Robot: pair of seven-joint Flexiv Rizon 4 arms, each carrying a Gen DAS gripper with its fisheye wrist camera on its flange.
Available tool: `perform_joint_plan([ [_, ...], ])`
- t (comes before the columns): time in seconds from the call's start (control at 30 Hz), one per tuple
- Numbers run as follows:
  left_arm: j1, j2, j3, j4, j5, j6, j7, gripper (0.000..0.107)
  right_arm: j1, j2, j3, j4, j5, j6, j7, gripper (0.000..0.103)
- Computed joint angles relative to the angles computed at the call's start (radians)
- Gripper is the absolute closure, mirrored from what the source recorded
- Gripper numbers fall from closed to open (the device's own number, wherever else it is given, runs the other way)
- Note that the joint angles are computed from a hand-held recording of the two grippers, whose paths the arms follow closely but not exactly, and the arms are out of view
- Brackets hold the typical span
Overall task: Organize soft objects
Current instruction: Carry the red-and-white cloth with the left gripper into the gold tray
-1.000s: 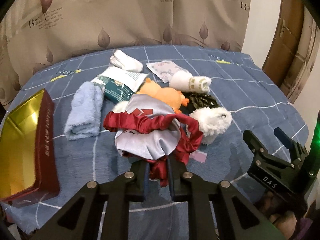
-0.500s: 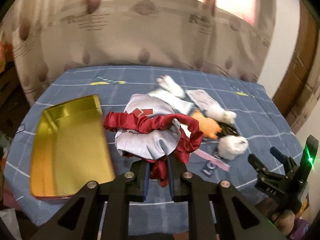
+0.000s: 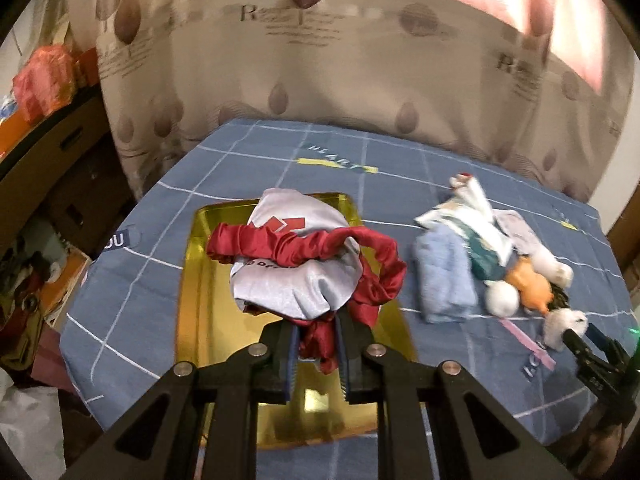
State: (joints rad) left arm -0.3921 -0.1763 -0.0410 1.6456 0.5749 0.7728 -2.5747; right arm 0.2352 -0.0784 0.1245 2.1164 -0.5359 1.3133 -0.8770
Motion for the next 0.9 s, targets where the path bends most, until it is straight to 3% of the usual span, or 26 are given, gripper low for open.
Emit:
perform_joint_plan([
  [0.07, 0.012, -0.008, 0.007, 0.000, -0.003, -0.003, 0.012, 0.091, 0.004, -0.009, 0.004, -0.011, 0.005, -0.018, -0.020, 0.029],
  [0.13, 0.029, -0.023, 0.013, -0.003, -0.023, 0.006, 0.034, 0.091, 0.004, -0.023, 0.030, -0.039, 0.109, -0.052, -0.113, 0.056],
  [0.17, 0.036, -0.032, 0.017, -0.006, -0.032, 0.007, 0.044, 0.091, 0.009, -0.027, 0.035, -0.051, 0.137, -0.081, -0.137, 0.063],
  [0.27, 0.053, -0.062, 0.031, -0.023, -0.049, 0.010, 0.073, 0.088, 0.019, -0.023, 0.025, -0.045, 0.123, -0.076, -0.139, 0.066],
  [0.43, 0.056, -0.128, 0.057, -0.098, -0.056, -0.056, 0.138, 0.068, 0.017, -0.007, 0.033, -0.050, 0.190, -0.071, -0.185, 0.069],
  [0.67, 0.011, -0.128, 0.085, -0.126, 0.003, -0.127, 0.078, 0.051, 0.007, 0.026, 0.048, -0.063, 0.344, -0.074, -0.267, 0.069],
  [0.77, 0.003, -0.111, 0.075, -0.127, 0.025, -0.133, 0.091, 0.050, 0.011, 0.051, 0.056, -0.069, 0.395, -0.070, -0.300, 0.069],
  [0.9, -0.001, -0.047, 0.063, -0.081, 0.028, -0.116, 0.033, 0.049, 0.038, 0.075, 0.076, -0.109, 0.494, -0.080, -0.397, 0.069],
])
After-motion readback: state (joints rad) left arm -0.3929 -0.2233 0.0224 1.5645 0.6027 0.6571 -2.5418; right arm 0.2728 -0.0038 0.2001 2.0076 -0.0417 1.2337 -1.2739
